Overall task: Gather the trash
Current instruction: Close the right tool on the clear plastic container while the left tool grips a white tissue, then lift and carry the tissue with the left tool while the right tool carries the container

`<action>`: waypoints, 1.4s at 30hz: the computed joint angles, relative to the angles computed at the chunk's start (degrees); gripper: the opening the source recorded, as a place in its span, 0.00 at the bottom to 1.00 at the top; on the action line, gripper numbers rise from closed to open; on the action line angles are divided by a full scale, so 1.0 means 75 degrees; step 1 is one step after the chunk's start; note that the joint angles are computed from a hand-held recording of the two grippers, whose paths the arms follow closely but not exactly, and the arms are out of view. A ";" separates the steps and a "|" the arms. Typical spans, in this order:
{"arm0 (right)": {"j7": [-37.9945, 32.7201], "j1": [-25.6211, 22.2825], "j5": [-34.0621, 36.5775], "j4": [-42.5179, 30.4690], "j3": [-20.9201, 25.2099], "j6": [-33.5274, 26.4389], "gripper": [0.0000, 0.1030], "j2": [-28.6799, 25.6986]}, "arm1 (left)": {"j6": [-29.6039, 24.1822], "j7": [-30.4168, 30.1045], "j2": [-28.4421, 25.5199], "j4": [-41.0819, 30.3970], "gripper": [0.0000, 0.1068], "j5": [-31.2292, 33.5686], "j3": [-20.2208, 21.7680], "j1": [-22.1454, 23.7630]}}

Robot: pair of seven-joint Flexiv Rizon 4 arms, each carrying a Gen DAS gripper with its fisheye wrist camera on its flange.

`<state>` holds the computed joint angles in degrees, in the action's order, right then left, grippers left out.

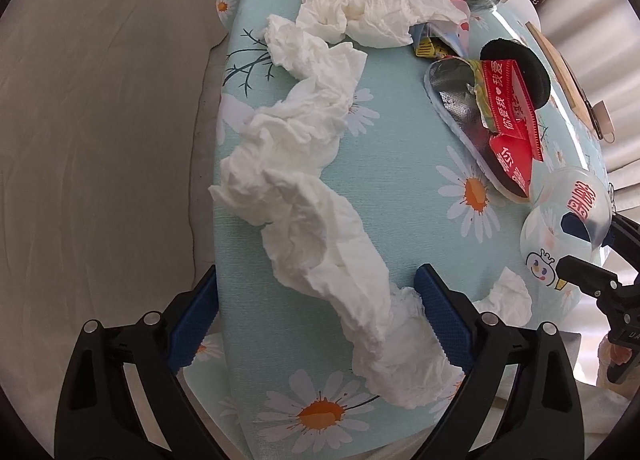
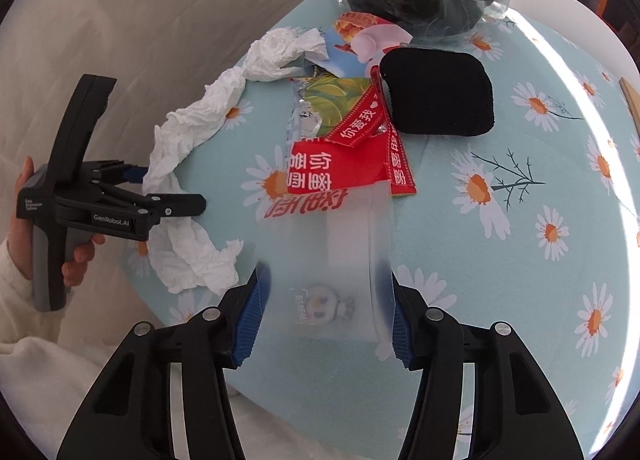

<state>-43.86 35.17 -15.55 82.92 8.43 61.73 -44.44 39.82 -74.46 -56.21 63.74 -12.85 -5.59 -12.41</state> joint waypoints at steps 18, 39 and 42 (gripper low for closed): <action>-0.0765 -0.0585 0.0069 0.1818 0.0181 0.1154 0.48 0.1128 | -0.0332 -0.2004 0.0906 0.0248 0.14 0.1178 0.0740 -0.0419; -0.0437 -0.1126 -0.0636 0.3866 -0.0874 0.2929 0.48 0.2338 | 0.0659 -0.2825 0.1875 0.0646 0.14 0.2418 0.0982 -0.1212; -0.0457 -0.1221 -0.0772 0.4127 -0.1002 0.3131 0.48 0.2514 | 0.0774 -0.2961 0.1895 0.0601 0.14 0.2484 0.0954 -0.1310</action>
<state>-47.29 26.01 -21.34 113.87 0.91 85.22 -25.58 45.62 -96.67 -42.00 68.25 5.78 1.57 -22.23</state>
